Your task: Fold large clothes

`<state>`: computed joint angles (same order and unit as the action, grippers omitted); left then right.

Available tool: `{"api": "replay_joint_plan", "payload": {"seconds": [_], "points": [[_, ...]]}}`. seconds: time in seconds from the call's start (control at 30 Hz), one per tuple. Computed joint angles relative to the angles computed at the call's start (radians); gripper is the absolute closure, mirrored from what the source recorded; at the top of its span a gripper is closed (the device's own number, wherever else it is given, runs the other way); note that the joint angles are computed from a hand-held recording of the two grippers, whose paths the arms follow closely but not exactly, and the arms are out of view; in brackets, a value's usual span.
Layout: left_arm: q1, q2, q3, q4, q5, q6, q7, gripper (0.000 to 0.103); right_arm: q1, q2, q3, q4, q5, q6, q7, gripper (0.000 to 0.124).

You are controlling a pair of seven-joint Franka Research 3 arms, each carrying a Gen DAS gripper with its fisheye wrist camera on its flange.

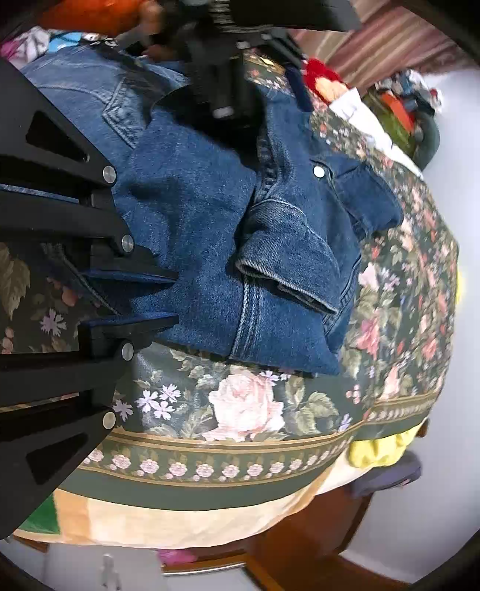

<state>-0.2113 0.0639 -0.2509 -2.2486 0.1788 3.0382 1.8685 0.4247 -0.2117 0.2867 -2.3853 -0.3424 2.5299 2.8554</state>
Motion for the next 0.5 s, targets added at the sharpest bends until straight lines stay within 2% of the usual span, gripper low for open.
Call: {"api": "replay_joint_plan", "payload": {"seconds": [0.1,0.13,0.2,0.23,0.3,0.37,0.43,0.5], "points": [[0.021,0.001,0.047,0.025,0.033,-0.004,-0.057,0.020,0.002,-0.012,0.003,-0.024,-0.006,0.016,-0.012,0.113],[0.034,0.001,0.044,0.027,-0.025,-0.012,-0.012,0.020,0.001,-0.012,0.008,-0.027,-0.013,0.017,-0.007,0.113],[0.121,0.007,-0.024,0.053,-0.304,-0.104,0.204,0.017,0.004,-0.015,0.013,-0.030,-0.021,0.011,-0.013,0.113],[0.127,0.006,-0.020,0.055,-0.385,-0.137,0.270,0.017,0.004,-0.015,0.016,-0.029,-0.025,0.011,-0.012,0.113],[0.128,0.009,0.005,0.039,-0.399,-0.173,0.287,0.017,0.008,-0.010,0.023,-0.016,-0.032,-0.018,-0.011,0.113],[0.123,0.021,0.035,0.017,-0.339,-0.184,0.227,0.017,0.014,-0.004,0.023,-0.004,-0.029,-0.048,-0.011,0.113],[0.140,0.043,0.037,0.024,-0.383,-0.251,0.235,0.017,0.020,-0.008,0.019,-0.007,-0.020,-0.054,-0.002,0.113],[0.180,0.065,0.024,0.042,-0.522,-0.330,0.301,0.017,0.027,-0.014,0.007,-0.016,0.016,-0.046,-0.004,0.113]]}}
